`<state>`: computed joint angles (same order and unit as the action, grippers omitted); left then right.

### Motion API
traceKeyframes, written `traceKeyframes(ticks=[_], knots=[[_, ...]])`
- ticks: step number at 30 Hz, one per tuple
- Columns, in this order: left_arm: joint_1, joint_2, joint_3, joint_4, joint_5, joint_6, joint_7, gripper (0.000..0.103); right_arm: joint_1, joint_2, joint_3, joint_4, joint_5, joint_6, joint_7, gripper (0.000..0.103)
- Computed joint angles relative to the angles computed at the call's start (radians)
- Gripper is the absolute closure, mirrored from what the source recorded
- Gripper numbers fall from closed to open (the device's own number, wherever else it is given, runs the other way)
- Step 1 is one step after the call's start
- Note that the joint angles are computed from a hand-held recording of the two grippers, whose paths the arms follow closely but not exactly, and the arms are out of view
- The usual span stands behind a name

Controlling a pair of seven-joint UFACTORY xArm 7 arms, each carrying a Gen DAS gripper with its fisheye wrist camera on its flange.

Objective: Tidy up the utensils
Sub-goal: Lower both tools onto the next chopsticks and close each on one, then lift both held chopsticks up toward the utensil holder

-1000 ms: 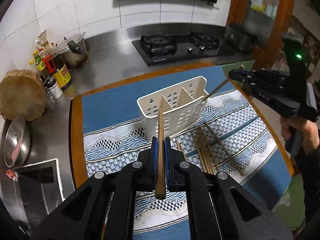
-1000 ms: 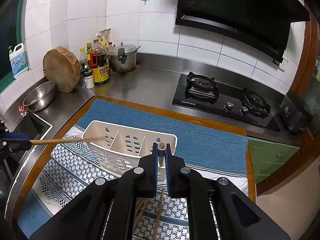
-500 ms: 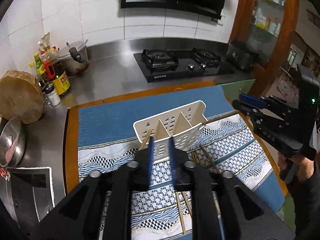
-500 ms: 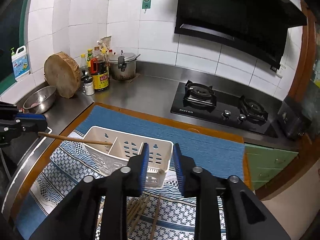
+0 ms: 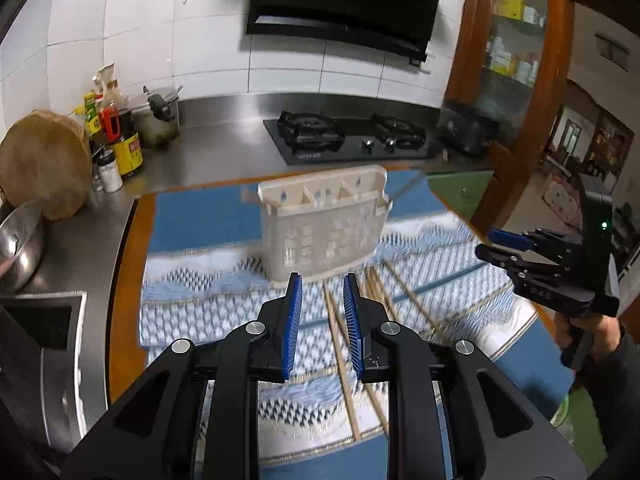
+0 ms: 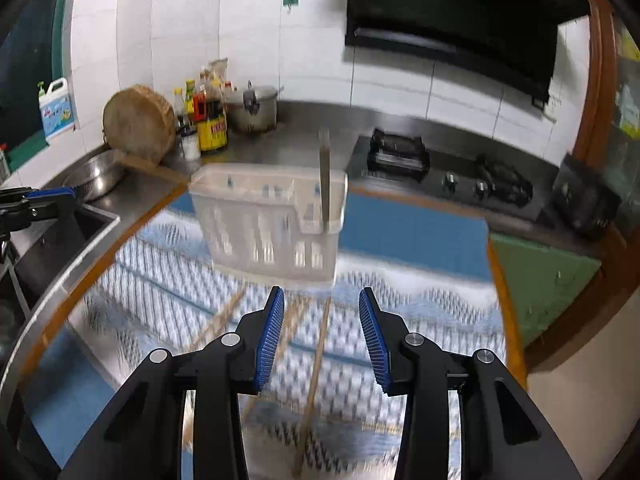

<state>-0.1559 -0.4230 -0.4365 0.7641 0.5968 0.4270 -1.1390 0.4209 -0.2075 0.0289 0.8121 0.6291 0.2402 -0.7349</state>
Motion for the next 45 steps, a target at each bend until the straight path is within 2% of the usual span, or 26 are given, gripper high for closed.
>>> traceKeyframes(ticks=[6, 10, 16, 22, 29, 37, 41, 43, 45], knots=[[0.02, 0.036, -0.076, -0.103, 0.055, -0.079, -0.15, 0.081, 0.035, -0.018, -0.034, -0.149, 0.109, -0.02, -0.054, 0.073], [0.029, 0.096, -0.1, -0.133, 0.122, -0.133, -0.252, 0.081, 0.06, -0.003, -0.041, -0.207, 0.194, -0.061, -0.098, 0.077], [0.021, 0.218, -0.111, -0.122, 0.274, -0.153, -0.406, 0.081, 0.07, 0.031, -0.013, -0.239, 0.212, -0.123, -0.108, 0.08], [-0.021, 0.289, -0.069, -0.115, 0.383, -0.167, -0.521, 0.081, 0.073, 0.064, -0.004, -0.243, 0.207, -0.155, -0.112, 0.082], [-0.096, 0.348, 0.003, -0.084, 0.445, -0.155, -0.571, 0.081, 0.068, 0.08, 0.014, -0.252, 0.155, -0.194, -0.062, 0.085], [-0.2, 0.392, 0.084, -0.04, 0.473, -0.078, -0.58, 0.082, 0.086, 0.089, 0.002, -0.254, 0.127, -0.22, -0.031, 0.085], [-0.265, 0.421, 0.113, 0.001, 0.47, 0.007, -0.562, 0.084, 0.086, 0.095, 0.001, -0.253, 0.107, -0.231, -0.007, 0.088], [-0.3, 0.438, 0.125, 0.028, 0.45, 0.072, -0.535, 0.095, 0.087, 0.093, -0.002, -0.255, 0.099, -0.237, 0.006, 0.096], [-0.324, 0.442, 0.149, 0.035, 0.442, 0.076, -0.532, 0.095, 0.111, 0.084, -0.026, -0.256, 0.135, -0.233, -0.025, 0.096]])
